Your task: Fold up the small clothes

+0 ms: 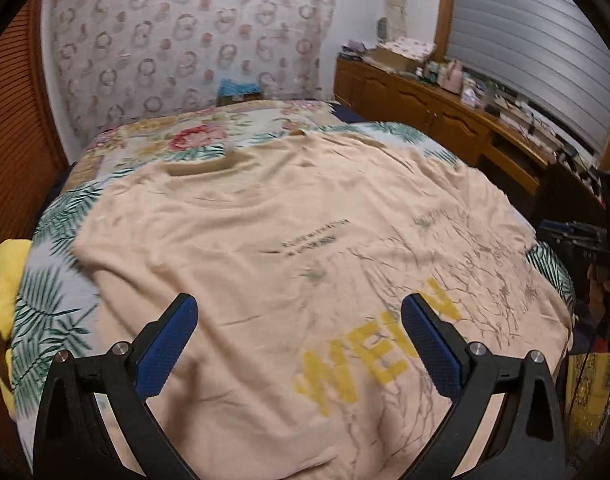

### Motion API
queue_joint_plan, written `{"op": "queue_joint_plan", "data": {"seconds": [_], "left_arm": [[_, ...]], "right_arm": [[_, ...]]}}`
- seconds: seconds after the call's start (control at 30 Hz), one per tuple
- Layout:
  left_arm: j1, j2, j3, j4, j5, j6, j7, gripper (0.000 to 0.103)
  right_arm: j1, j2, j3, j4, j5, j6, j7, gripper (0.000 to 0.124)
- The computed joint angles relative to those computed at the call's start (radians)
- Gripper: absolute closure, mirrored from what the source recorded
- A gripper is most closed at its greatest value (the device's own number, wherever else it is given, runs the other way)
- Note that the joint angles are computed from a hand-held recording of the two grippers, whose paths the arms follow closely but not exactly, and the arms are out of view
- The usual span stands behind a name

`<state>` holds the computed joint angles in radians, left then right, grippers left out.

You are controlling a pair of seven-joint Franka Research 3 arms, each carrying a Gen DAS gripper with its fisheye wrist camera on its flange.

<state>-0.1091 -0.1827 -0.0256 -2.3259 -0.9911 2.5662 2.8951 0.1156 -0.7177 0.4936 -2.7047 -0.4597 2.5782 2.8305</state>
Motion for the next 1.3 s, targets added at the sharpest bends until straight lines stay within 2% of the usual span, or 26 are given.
{"op": "queue_joint_plan", "data": {"seconds": [0.23, 0.5, 0.73, 1.0, 1.03, 1.07, 1.13, 1.17, 1.3], "left_arm": [[-0.016, 0.020, -0.029, -0.021, 0.077, 0.047, -0.039, 0.001], [-0.029, 0.041, -0.038, -0.034, 0.126, 0.072, -0.070, 0.001], [-0.034, 0.041, -0.040, -0.042, 0.174, 0.084, -0.098, 0.001], [-0.033, 0.041, -0.035, -0.040, 0.179, 0.082, -0.098, 0.000], [-0.033, 0.041, -0.034, -0.040, 0.178, 0.081, -0.097, 0.000], [-0.033, 0.044, -0.034, -0.037, 0.179, 0.081, -0.097, 0.000], [-0.032, 0.045, -0.035, -0.036, 0.180, 0.081, -0.097, 0.000], [-0.033, 0.048, -0.037, -0.034, 0.180, 0.083, -0.099, 0.000], [-0.033, 0.047, -0.039, -0.038, 0.177, 0.091, -0.100, 0.000]], "right_arm": [[-0.001, 0.029, -0.037, 0.015, 0.021, 0.018, -0.030, 0.077], [-0.040, 0.084, -0.043, 0.048, -0.005, 0.046, -0.068, 0.077], [-0.042, 0.136, -0.078, 0.078, -0.012, 0.055, -0.109, 0.077], [-0.053, 0.157, -0.075, 0.099, -0.055, 0.014, -0.085, 0.077], [-0.051, 0.157, -0.076, 0.098, -0.062, 0.015, -0.081, 0.084], [-0.050, 0.155, -0.073, 0.098, -0.072, 0.010, -0.078, 0.099], [-0.054, 0.164, -0.065, 0.112, -0.093, -0.019, -0.073, 0.113], [-0.039, 0.159, -0.085, 0.099, -0.088, 0.007, -0.077, 0.117], [-0.038, 0.165, -0.098, 0.097, -0.090, 0.034, -0.075, 0.120]]}}
